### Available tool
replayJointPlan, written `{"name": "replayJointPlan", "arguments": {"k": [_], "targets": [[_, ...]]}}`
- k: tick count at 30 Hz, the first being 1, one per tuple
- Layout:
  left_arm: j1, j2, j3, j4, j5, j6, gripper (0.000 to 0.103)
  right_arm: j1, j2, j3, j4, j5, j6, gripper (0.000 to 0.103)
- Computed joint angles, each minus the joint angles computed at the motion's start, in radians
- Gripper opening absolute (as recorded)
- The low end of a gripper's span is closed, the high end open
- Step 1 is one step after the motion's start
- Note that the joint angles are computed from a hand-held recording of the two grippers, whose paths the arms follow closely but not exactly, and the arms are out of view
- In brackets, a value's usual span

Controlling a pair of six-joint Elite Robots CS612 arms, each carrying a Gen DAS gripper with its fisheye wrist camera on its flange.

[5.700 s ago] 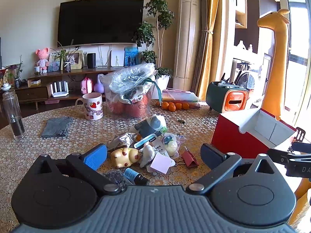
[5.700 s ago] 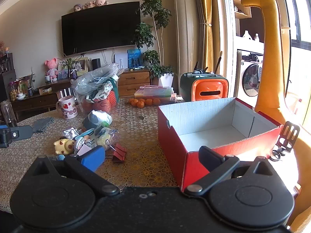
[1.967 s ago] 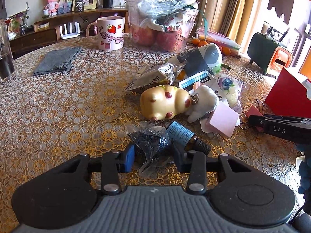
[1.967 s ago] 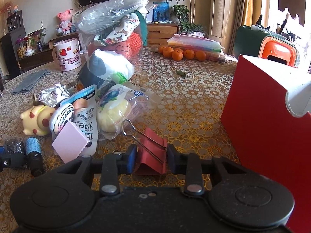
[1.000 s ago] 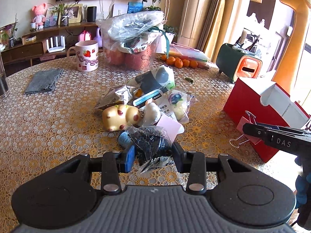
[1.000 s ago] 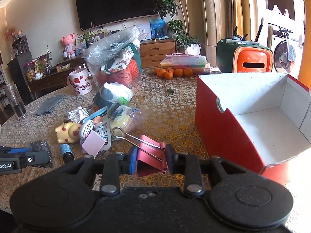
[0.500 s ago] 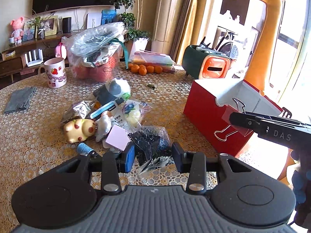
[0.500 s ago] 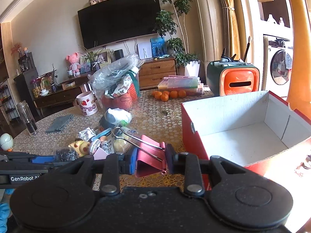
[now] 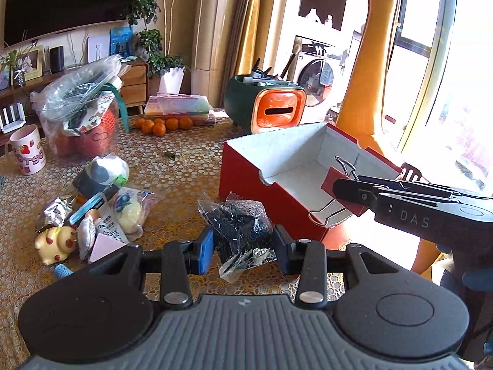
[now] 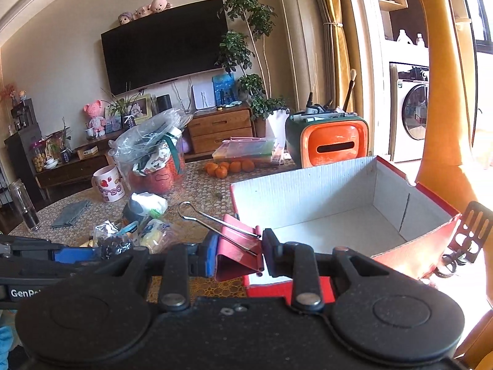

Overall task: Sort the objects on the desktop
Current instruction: 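Carry the binder clip in the right tool and the black bag in the left tool over the box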

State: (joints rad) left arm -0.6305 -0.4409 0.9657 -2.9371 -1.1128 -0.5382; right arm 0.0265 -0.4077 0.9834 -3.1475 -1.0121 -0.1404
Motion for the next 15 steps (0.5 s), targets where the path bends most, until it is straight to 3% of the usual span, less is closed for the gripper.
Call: {"name": "replayJointPlan", "arguments": {"k": [15], "targets": [[0.014,0.150,-0.322,0.163,-0.079,0.105,0.039,-0.017,0.064,-0.120,0.050,-0.081,-0.016,0.029]]}}
